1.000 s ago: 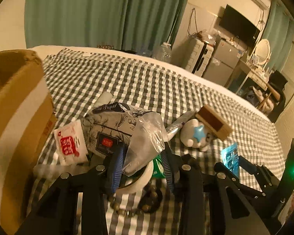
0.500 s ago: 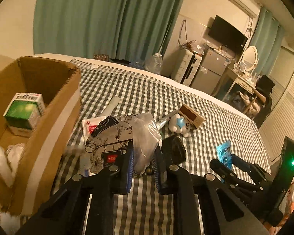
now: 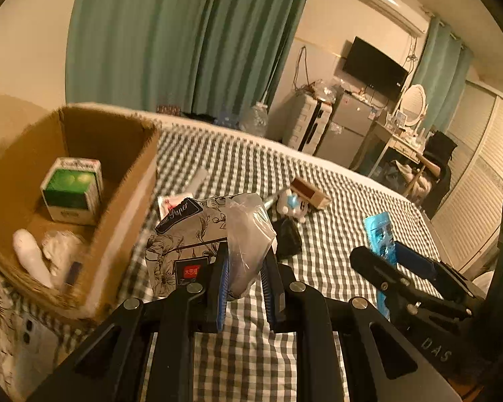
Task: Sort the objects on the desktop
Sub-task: 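Carry tissue pack and blister pack into the cardboard box and open both tools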
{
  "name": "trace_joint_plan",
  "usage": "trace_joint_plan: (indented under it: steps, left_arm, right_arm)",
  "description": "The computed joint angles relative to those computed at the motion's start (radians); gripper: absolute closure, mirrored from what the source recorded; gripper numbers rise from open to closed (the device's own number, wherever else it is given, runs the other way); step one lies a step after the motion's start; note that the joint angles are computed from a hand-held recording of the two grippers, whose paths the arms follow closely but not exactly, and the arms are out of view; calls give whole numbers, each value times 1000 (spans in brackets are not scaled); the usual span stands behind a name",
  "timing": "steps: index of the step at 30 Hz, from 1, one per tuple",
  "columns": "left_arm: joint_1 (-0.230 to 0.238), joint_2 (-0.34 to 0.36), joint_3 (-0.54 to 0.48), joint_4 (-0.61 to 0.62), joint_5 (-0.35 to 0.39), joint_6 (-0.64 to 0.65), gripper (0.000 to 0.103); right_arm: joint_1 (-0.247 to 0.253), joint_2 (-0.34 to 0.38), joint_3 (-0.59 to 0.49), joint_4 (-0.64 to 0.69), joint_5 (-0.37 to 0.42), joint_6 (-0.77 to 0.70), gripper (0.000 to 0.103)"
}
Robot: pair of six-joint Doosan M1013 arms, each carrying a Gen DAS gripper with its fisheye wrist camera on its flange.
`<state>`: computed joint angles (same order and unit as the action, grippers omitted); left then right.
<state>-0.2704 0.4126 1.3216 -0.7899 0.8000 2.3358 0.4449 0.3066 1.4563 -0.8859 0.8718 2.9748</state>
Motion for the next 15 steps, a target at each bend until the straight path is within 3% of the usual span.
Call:
trace_joint_plan:
  steps: [9, 15]
  left_arm:
    - [53, -18, -35, -95, -34, 71, 86]
    - [83, 4, -89, -62, -65, 48, 86]
  right_arm:
    - [37, 45, -124, 0, -10, -71, 33]
    - [27, 101, -223, 57, -47, -158, 33]
